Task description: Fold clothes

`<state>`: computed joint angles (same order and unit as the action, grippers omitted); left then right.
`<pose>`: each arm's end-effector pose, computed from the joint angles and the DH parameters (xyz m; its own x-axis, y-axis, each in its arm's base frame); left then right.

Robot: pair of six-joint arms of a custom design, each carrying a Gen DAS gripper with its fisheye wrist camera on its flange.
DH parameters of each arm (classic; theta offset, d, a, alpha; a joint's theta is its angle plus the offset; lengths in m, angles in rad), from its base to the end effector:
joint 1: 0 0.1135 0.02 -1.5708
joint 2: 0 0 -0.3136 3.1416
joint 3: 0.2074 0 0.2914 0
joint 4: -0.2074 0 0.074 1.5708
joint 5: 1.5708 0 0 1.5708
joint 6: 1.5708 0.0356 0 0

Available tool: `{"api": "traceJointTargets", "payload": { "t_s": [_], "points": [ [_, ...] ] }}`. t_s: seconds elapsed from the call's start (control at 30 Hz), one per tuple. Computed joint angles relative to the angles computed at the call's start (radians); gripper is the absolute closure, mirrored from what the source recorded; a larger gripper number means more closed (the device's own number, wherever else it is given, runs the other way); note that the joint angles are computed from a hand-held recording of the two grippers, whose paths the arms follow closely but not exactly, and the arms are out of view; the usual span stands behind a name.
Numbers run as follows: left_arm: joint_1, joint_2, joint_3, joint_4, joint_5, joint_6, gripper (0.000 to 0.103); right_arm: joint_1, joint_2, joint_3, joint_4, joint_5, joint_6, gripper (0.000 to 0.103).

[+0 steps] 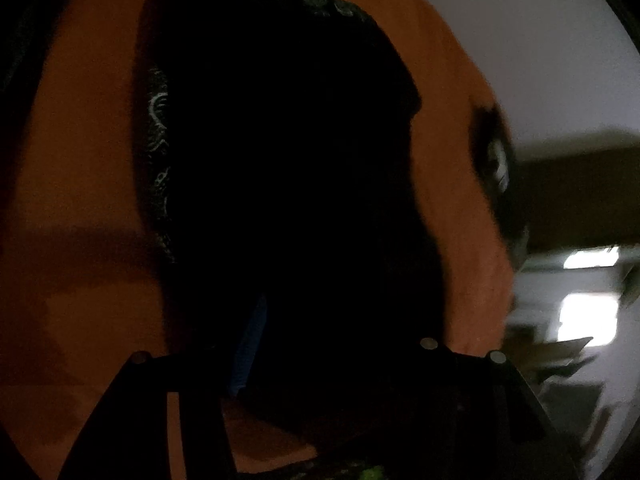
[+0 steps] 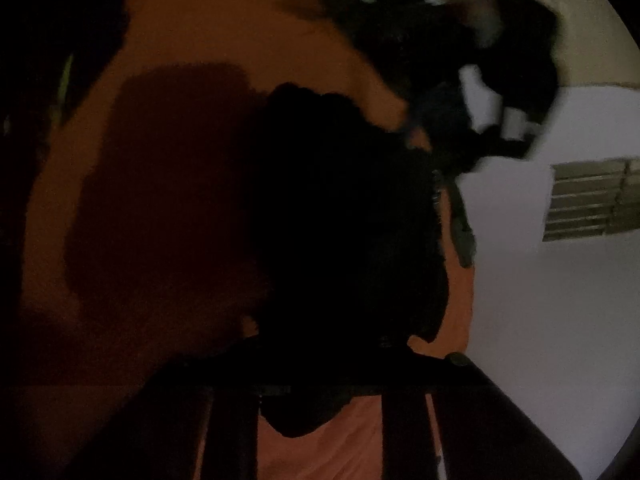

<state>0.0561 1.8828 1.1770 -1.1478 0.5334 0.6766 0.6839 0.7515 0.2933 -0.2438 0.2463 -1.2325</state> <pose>0.3435 0.0012 0.1722 -0.8665 0.4914 -0.0882 0.4522 0.6978 -0.5554 0.1264 0.0918 0.1852 0.2758 -0.9555 -0.1049 -0.6276 -0.0963 -0.7725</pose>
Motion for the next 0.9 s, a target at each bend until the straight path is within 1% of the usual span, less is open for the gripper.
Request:
{"api": "traceJointTargets", "payload": {
  "t_s": [0.07, 0.1, 0.13, 0.23, 0.27, 0.37, 0.4, 0.47, 0.5, 0.53, 0.57, 0.6, 0.63, 0.67, 0.7, 0.77, 0.8, 0.87, 0.9],
  "points": [
    [-0.019, -0.008, -0.052, 0.062, -0.023, 0.017, 0.048, 0.023, -0.029, 0.017, -0.032, 0.001, -0.015, 0.088],
    [-0.019, -0.009, -0.068, 0.072, -0.023, 0.01, 0.048, 0.04, -0.045, 0.021, -0.06, 0.011, -0.018, 0.088],
    [-0.013, -0.006, -0.076, 0.066, -0.012, 0.004, 0.048, 0.071, -0.057, 0.027, -0.099, 0.022, 0.008, 0.089],
    [0.037, -0.007, -0.027, -0.057, 0.072, 0.053, 0.048, 0.186, -0.108, 0.045, -0.233, 0.078, 0.099, 0.089],
    [0.047, -0.017, -0.008, -0.091, 0.082, 0.071, 0.048, 0.251, -0.145, 0.049, -0.295, 0.119, 0.151, 0.089],
    [0.056, -0.06, 0.044, -0.182, 0.073, 0.137, 0.048, 0.401, -0.205, 0.096, -0.473, 0.205, 0.33, 0.089],
    [0.059, -0.072, 0.06, -0.216, 0.068, 0.17, 0.048, 0.396, -0.194, 0.111, -0.479, 0.2, 0.345, 0.089],
    [0.038, -0.097, 0.053, -0.225, 0.045, 0.202, 0.048, 0.464, -0.184, 0.141, -0.533, 0.23, 0.421, 0.089],
    [0.025, -0.111, 0.046, -0.224, 0.032, 0.214, 0.048, 0.446, -0.185, 0.148, -0.534, 0.22, 0.422, 0.089],
    [0.011, -0.124, 0.04, -0.223, 0.019, 0.226, 0.048, 0.383, -0.191, 0.153, -0.52, 0.17, 0.384, 0.089],
    [0.001, -0.134, 0.029, -0.198, 0.001, 0.209, 0.048, 0.358, -0.185, 0.171, -0.531, 0.141, 0.38, 0.089],
    [0.005, -0.144, 0.016, -0.151, -0.027, 0.154, 0.048, 0.298, -0.169, 0.193, -0.533, 0.08, 0.343, 0.089],
    [0.013, -0.147, 0.01, -0.123, -0.047, 0.108, 0.048, 0.187, -0.119, 0.229, -0.517, -0.021, 0.267, 0.089],
    [0.038, -0.124, 0.042, -0.137, -0.058, 0.075, 0.048, 0.061, -0.018, 0.284, -0.474, -0.089, 0.181, 0.089],
    [0.069, -0.09, 0.092, -0.165, -0.069, 0.041, 0.048, -0.04, 0.041, 0.35, -0.511, -0.18, 0.119, 0.089],
    [0.12, -0.028, 0.223, -0.205, -0.075, -0.006, 0.048, -0.159, 0.158, 0.5, -0.629, -0.279, 0.072, 0.089],
    [0.142, 0.006, 0.295, -0.224, -0.077, -0.03, 0.048, -0.198, 0.252, 0.589, -0.676, -0.324, 0.072, 0.089],
    [0.153, 0.04, 0.379, -0.228, -0.083, -0.067, 0.048, -0.298, 0.462, 0.811, -0.794, -0.429, 0.056, 0.089],
    [0.167, 0.055, 0.422, -0.239, -0.074, -0.09, 0.048, -0.338, 0.569, 0.92, -0.833, -0.472, 0.056, 0.089]
  ]
}}
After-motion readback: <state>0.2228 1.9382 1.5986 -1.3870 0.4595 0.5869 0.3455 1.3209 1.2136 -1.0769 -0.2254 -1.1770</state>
